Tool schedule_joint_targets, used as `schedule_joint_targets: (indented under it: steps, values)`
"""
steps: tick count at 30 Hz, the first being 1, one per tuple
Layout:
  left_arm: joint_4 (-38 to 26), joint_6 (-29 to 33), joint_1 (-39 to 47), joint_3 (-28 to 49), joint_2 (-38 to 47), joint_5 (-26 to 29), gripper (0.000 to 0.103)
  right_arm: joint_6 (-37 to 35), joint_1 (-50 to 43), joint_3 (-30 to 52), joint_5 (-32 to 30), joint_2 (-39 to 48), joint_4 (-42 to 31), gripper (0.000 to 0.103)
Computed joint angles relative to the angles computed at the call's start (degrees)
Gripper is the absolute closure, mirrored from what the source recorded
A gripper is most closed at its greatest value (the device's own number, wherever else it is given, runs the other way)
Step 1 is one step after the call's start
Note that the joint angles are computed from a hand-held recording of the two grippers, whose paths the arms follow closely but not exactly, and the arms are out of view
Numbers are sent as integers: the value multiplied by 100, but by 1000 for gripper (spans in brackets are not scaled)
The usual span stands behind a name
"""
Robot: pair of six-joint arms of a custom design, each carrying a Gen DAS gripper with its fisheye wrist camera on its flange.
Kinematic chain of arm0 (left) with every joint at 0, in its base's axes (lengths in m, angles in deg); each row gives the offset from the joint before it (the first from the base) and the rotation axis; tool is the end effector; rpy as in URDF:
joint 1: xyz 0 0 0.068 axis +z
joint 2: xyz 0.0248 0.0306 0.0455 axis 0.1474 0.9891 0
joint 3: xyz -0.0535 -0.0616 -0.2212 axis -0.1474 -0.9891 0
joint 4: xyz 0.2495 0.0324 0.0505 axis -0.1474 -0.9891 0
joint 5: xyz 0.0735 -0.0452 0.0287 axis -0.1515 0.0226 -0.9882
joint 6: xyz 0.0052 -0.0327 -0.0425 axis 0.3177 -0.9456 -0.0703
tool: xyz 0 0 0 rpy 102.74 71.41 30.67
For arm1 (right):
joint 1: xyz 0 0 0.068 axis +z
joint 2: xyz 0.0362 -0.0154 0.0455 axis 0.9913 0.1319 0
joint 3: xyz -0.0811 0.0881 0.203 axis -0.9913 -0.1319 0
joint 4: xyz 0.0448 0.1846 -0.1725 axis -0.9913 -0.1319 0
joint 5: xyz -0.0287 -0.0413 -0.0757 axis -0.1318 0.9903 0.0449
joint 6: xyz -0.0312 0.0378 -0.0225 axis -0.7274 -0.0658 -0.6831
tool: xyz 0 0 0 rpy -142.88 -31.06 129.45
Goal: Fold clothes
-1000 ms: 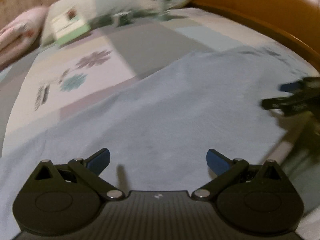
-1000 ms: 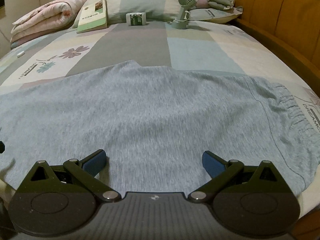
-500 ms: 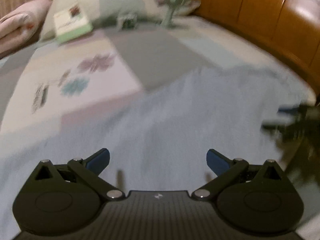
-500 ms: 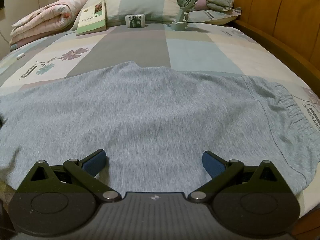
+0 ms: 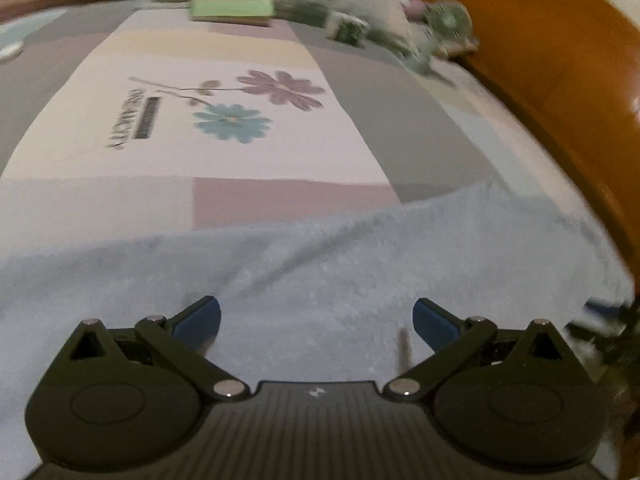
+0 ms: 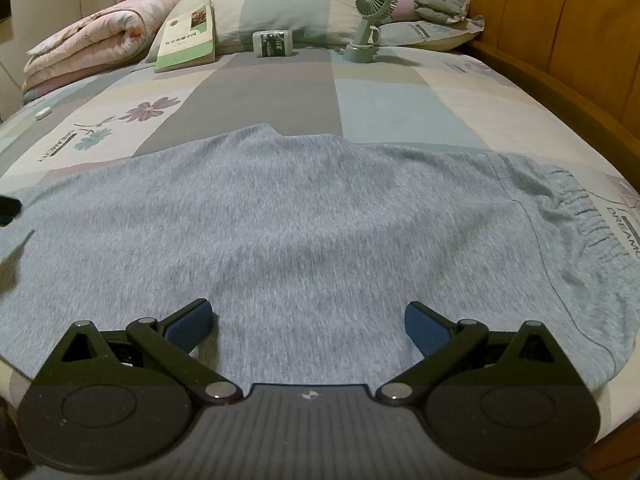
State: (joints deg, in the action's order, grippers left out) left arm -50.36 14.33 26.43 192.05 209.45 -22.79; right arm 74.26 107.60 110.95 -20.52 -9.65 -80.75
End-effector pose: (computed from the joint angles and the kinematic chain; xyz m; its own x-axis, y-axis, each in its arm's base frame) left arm 0.4223 0.1130 0.1618 -0.7667 0.2736 -0.5807 0.5266 0.7855 -0.3251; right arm 0.1806 0.0674 0.1483 -0.6799 0.2174 -0.7003 0.2746 0.9610 0.0318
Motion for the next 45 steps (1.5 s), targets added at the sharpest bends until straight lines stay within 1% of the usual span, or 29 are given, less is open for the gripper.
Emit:
schedule_joint_targets:
  steps: [2, 4, 6, 7, 9, 11, 13, 14, 15, 19, 21, 22, 23, 24, 25, 26, 28, 31, 35, 38, 39, 42, 43, 45]
  values:
    - [245, 27, 19, -406, -330, 121, 1, 50, 19, 65, 23, 74, -40, 0]
    - [564, 200, -66, -927, -683, 236, 1, 124, 35, 158, 49, 188, -86, 0]
    - [1157, 328, -228, -1775, -1239, 298, 1, 237, 87, 281, 112, 333, -170, 0]
    - [1299, 504, -291, -2069, -1443, 379, 1, 262, 104, 330, 131, 389, -204, 0]
    - [1298, 1090, -369, -2560, -1764, 616, 1, 271, 94, 342, 122, 404, -219, 0]
    - [1384, 1155, -513, -2802, -1824, 528, 1, 273, 86, 340, 114, 404, -214, 0]
    - [1266, 1019, -579, -2785, -1692, 309, 1, 264, 78, 354, 109, 423, -212, 0]
    - [1284, 1052, -533, -2856, -1695, 328, 1, 253, 66, 353, 92, 415, -217, 0]
    - [1340, 1135, -458, -2968, -1732, 404, 1, 228, 38, 343, 63, 395, -212, 0]
    - [547, 1803, -180, -2867, -1921, 269, 1, 160, -10, 291, 24, 352, -152, 0]
    - [430, 1953, 20, -2937, -2094, 386, 1, 195, -23, 399, 2, 421, -256, 0]
    - [542, 1936, 96, -3025, -2151, 414, 1, 213, -28, 453, -9, 455, -309, 0]
    - [727, 1835, 137, -3161, -2211, 327, 1, 328, -22, 622, -11, 549, -486, 0]
    - [808, 1744, 114, -3191, -2164, 146, 1, 457, 44, 755, 50, 604, -606, 0]
    - [812, 1743, 88, -3193, -2084, -41, 1, 453, 147, 770, 96, 516, -524, 0]
    - [1008, 1884, 107, -3432, -2206, -95, 1, 443, 250, 786, 144, 436, -433, 0]
    - [1491, 2189, 143, -4010, -2577, -153, 1, 302, 467, 1024, 243, 703, -319, 0]
    - [1747, 2278, 161, -4380, -2866, -258, 1, 83, 659, 1392, 246, 1301, -210, 0]
    - [1560, 2406, 328, -4309, -2823, -210, 1, 313, 807, 1309, 109, 1700, -263, 0]
    - [1375, 2598, 437, -4217, -2805, -206, 1, 337, 1245, 949, 521, 1325, -320, 0]
    - [1291, 2625, 443, -4149, -2803, -215, 1, 387, 1337, 1027, 590, 1337, -502, 0]
    - [1555, 2318, 473, -4136, -2896, -125, 1, 531, 1422, 1303, 606, 1329, -911, 0]
    - [1702, 2149, 479, -4146, -2914, -129, 1, 527, 1422, 1348, 572, 1394, -892, 0]
    - [1886, 1826, 481, -4102, -2822, -336, 1, 516, 1418, 1437, 503, 1525, -850, 0]
